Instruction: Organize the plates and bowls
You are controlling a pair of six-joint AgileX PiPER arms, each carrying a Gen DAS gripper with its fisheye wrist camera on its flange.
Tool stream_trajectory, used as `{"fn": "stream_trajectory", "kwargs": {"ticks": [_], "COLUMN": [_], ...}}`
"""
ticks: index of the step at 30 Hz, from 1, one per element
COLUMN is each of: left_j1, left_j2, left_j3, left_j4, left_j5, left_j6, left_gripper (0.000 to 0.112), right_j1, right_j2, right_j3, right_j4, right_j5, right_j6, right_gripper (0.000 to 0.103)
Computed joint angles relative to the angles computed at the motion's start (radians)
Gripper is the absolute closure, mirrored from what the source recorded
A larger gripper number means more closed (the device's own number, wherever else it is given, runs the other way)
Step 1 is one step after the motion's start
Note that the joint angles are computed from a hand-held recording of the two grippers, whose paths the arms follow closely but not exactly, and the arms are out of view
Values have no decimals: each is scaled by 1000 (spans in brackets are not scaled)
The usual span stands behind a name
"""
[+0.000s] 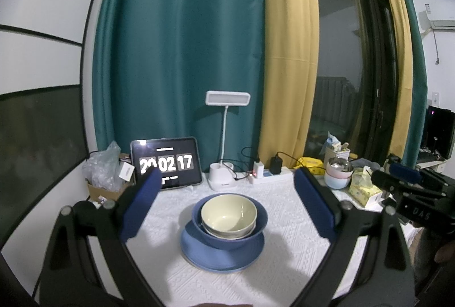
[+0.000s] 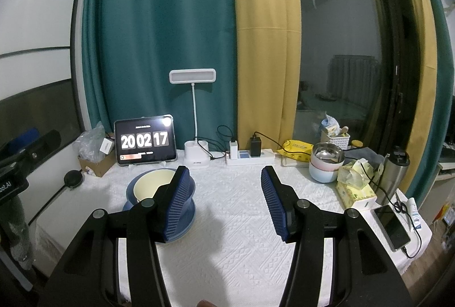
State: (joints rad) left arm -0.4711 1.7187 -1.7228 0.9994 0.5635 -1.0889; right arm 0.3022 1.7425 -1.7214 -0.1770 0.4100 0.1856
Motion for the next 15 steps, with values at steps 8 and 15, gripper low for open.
{"fn": "stream_trajectory", "kwargs": {"ticks": [8, 15], "left_j1": [1, -4], "left_j2": [-2, 0], "left_j3": [3, 18], "left_j4": [1, 52], "left_j5": [-1, -16], "left_j6": [0, -33], "left_gripper": [17, 17], "right_j1": [-1, 0], "right_j2": [-4, -2], "right_j3": [7, 5], "right_j4": [2, 2], "right_j5": [-3, 0], "right_j6": [-1, -2], "right_gripper": [48, 48]}}
